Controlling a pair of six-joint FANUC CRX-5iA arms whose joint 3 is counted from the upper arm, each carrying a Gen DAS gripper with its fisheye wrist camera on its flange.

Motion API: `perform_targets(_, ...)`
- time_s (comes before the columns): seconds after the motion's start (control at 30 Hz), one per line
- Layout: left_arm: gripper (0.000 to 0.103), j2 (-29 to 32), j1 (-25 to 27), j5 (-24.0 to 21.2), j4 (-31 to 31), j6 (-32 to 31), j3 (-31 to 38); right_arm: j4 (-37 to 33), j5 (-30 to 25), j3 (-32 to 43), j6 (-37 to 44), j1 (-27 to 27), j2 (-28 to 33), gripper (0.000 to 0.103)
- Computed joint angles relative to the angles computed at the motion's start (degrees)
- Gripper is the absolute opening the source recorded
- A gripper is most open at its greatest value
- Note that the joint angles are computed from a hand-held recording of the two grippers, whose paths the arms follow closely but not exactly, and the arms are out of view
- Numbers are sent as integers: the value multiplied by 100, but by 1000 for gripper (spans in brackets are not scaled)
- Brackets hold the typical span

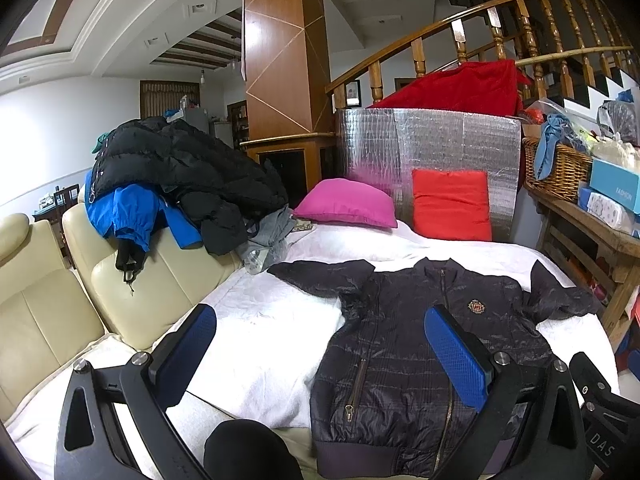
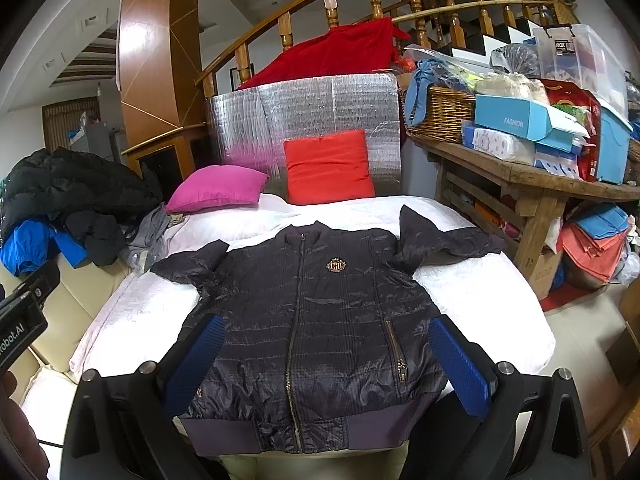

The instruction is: Fold large clothes

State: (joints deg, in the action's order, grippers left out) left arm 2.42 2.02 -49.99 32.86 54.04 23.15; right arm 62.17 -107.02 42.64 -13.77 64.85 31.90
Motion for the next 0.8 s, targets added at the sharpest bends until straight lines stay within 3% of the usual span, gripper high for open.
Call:
perform_targets(0.5, 103, 672, -396, -332, -954, 689, 851, -279, 472, -981, -398, -403, -554, 103)
perform_targets(0.67, 103, 1389, -759, -638, -1731, 1236, 1799, -360, 958, -2444, -1357, -747, -1527, 103)
perform_targets(0.8, 103, 2444, -1248, -1300, -2728, 1754, 3246, -453, 1809, -4105, -2511, -1219, -2628, 103)
